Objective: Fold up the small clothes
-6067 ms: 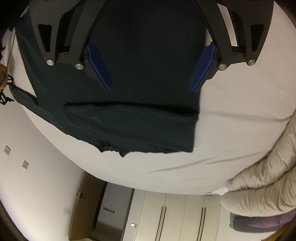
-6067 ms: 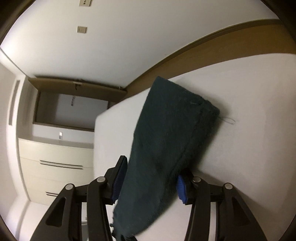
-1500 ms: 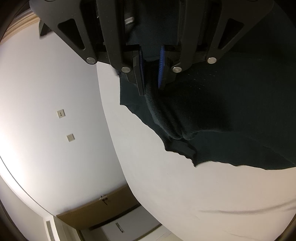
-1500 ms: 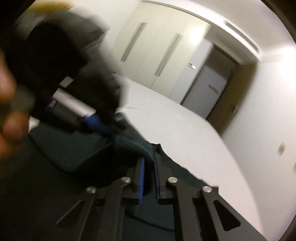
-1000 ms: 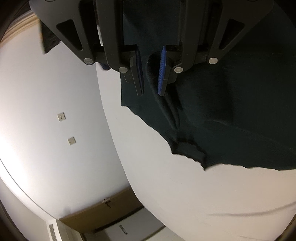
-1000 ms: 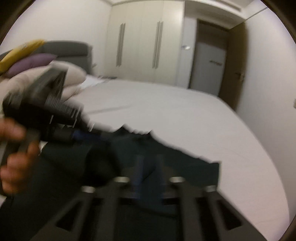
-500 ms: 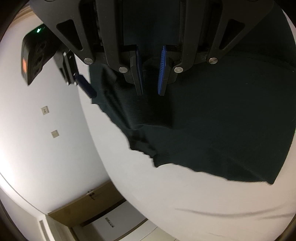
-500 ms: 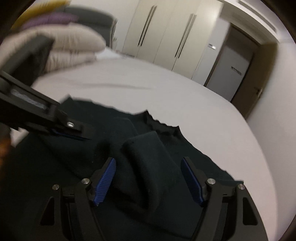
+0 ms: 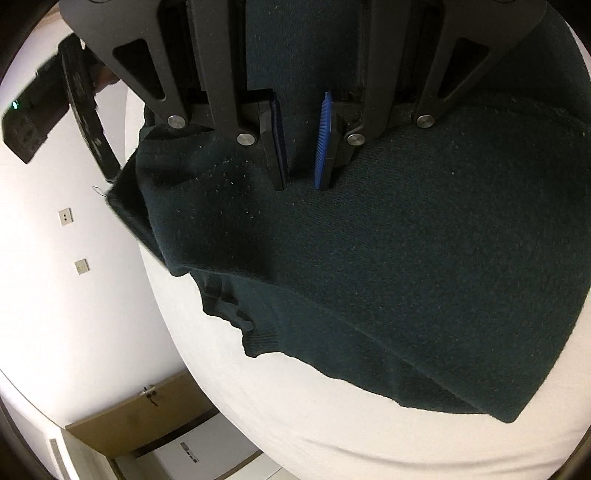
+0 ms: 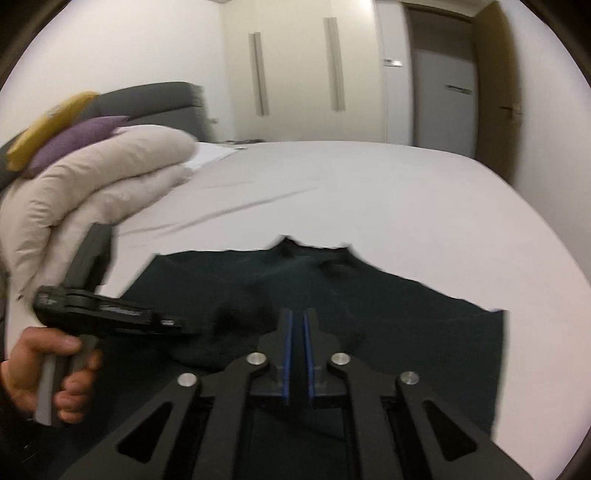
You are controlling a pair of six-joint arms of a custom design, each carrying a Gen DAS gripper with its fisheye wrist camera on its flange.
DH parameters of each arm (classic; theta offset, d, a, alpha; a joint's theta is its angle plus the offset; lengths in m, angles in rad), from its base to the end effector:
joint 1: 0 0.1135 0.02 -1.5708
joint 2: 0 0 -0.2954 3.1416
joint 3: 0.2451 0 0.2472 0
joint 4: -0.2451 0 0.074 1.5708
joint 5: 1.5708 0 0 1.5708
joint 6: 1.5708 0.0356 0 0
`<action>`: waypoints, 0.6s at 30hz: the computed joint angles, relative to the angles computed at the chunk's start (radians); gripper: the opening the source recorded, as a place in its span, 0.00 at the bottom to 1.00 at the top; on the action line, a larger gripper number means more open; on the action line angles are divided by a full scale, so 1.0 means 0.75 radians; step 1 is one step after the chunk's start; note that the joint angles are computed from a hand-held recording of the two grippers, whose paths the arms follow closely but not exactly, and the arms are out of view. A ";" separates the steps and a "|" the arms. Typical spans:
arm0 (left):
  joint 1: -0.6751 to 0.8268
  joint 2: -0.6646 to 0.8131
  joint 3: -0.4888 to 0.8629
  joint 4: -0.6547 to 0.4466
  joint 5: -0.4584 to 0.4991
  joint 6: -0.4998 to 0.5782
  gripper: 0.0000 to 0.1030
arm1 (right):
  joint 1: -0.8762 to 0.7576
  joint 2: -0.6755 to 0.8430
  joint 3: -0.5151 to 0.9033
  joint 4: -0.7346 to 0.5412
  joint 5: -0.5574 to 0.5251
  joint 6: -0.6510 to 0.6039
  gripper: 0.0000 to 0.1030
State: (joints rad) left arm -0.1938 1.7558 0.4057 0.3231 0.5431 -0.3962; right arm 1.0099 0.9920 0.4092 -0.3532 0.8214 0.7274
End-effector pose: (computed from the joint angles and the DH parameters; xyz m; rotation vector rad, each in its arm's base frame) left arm 0.2314 -0.0642 0.0936 -0.0626 2.6403 -0.9149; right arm 0.1018 0.1131 0.1998 0.0018 2.1521 -0.0649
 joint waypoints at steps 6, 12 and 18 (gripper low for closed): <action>-0.053 -0.055 0.022 -0.068 -0.067 -0.016 0.14 | 0.055 0.029 0.025 -0.049 0.050 0.039 0.09; -0.073 -0.057 0.011 -0.054 -0.099 0.011 0.14 | 0.095 0.279 0.127 0.069 0.092 -0.109 0.58; -0.030 -0.080 -0.017 -0.070 -0.058 0.062 0.14 | -0.060 0.444 0.223 0.111 -0.017 -0.215 0.14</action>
State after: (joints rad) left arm -0.2160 1.6957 0.3933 0.2702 0.4998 -0.3498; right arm 0.9649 1.3250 0.5764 -0.2702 0.8084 0.5663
